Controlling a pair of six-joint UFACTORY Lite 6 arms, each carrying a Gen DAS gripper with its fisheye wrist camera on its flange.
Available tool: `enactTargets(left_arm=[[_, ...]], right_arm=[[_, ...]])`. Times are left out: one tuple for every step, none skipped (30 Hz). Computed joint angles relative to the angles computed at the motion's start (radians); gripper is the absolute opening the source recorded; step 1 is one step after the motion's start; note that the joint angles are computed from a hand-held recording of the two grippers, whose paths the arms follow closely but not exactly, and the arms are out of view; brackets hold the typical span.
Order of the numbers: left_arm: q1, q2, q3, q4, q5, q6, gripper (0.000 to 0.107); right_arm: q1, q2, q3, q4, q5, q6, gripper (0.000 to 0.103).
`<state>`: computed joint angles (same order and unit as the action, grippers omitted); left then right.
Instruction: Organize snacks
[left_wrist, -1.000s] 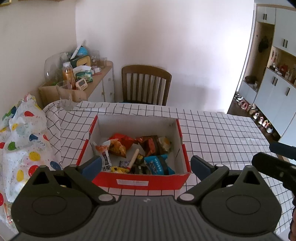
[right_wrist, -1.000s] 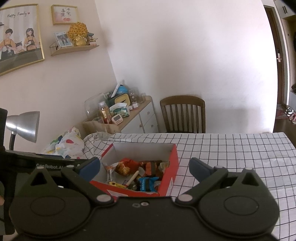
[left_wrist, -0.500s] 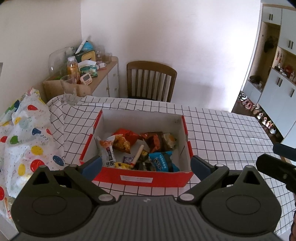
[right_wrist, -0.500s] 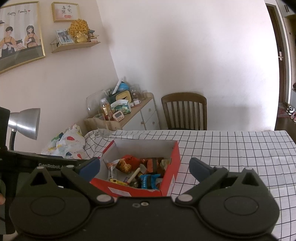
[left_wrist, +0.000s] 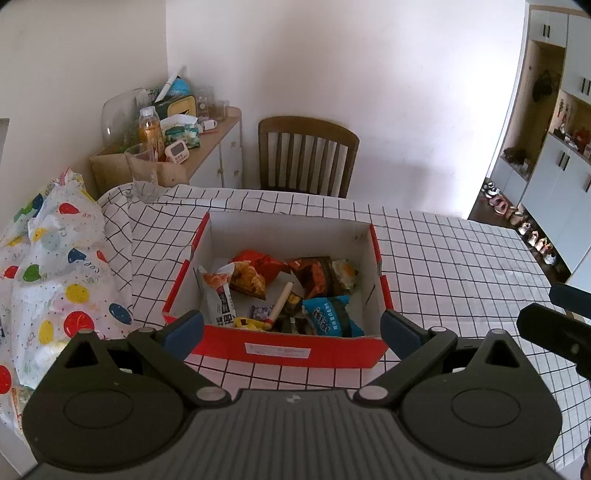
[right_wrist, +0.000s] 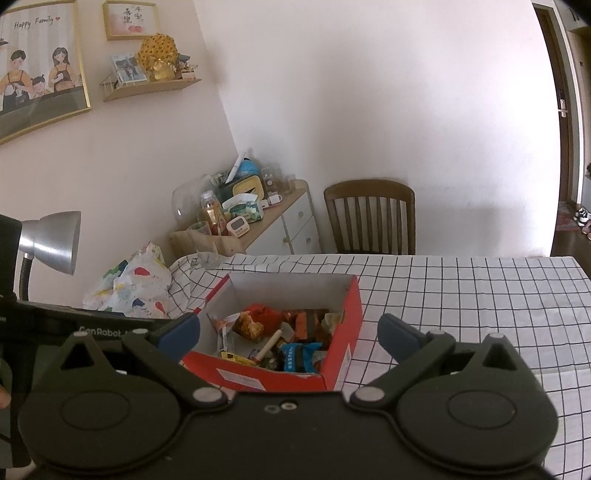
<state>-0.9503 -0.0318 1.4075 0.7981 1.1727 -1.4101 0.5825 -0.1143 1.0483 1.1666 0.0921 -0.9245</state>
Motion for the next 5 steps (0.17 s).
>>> enactTargets(left_arm=[[0.000, 0.002, 0.002, -0.002, -0.001, 0.000, 0.102], [0.000, 0.004, 0.003, -0.004, -0.003, -0.001, 0.102], [-0.001, 0.005, 0.004, -0.004, -0.001, -0.004, 0.102], [-0.003, 0.007, 0.006, -0.003, -0.001, -0.004, 0.102], [-0.001, 0.005, 0.003, -0.003, -0.002, -0.001, 0.102]], right_arm=[[-0.001, 0.000, 0.000, 0.000, 0.001, 0.001, 0.103], [-0.003, -0.001, -0.001, 0.001, 0.001, 0.001, 0.103], [-0.005, -0.002, -0.003, 0.004, 0.000, 0.001, 0.103], [-0.007, -0.004, -0.006, 0.021, 0.000, -0.013, 0.103], [-0.011, -0.007, -0.014, 0.075, 0.000, -0.064, 0.103]])
